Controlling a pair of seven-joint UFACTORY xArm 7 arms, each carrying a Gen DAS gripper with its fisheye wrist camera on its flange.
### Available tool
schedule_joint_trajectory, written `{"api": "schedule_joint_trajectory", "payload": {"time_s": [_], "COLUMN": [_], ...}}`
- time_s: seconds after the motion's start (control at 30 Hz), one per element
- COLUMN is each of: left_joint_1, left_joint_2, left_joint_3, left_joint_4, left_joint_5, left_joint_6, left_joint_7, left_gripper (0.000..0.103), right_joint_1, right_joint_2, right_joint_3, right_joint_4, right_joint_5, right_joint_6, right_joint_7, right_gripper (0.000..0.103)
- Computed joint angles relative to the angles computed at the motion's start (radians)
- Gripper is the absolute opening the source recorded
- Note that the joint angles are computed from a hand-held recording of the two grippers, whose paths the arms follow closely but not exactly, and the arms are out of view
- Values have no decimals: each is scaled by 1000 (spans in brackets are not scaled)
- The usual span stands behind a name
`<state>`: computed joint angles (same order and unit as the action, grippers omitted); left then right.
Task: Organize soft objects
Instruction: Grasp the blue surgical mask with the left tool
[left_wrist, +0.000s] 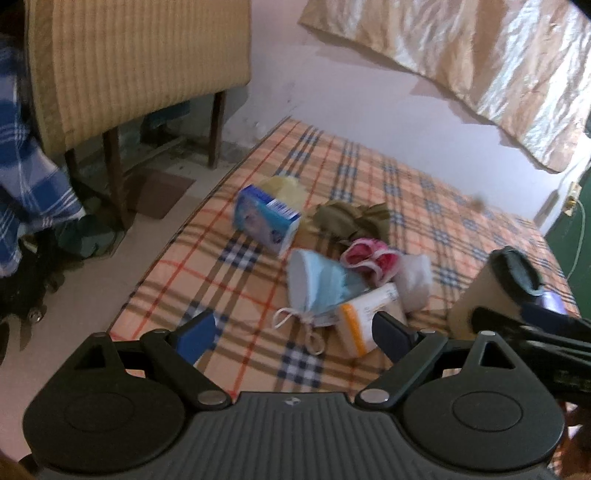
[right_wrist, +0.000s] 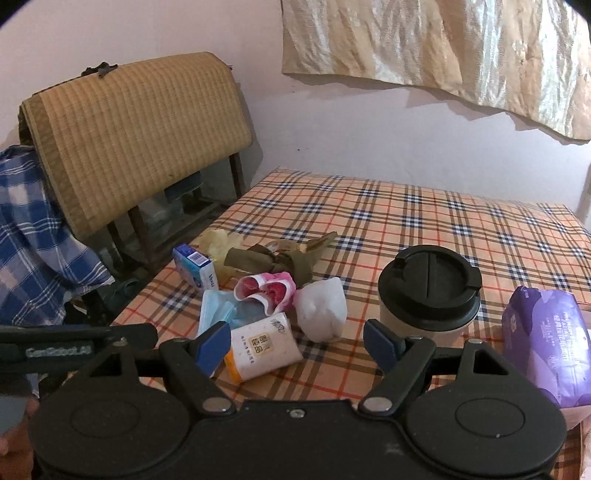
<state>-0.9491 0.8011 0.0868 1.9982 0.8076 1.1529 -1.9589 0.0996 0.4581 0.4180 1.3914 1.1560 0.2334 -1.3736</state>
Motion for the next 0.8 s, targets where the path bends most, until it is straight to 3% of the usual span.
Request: {"api": "schedule_joint_trajectory", "payload": {"time_s": [0.33,0.5,0.8], "left_joint_1": [65,101,145], "left_joint_2": [22,106,313], "left_joint_3": [-12,8,59], "left_joint_4": [-35,76,369], "left_joint_5": [-50,-86,-195], "left_joint_6": [-44,-62,-76], "left_joint_7": [21,104,302], "left_gripper": [95,95,93], "right_joint_1": [-23,-10,22], "right_joint_2": [-15,-24,-19], "right_joint_3": [-11,-53,-100], "right_joint_4": [-23,-29,-31], "right_joint_5": [117,163,140], "right_joint_6": [56,109,143], "right_joint_7": [-159,-196,-172], "right_gripper": [93,93,93]}}
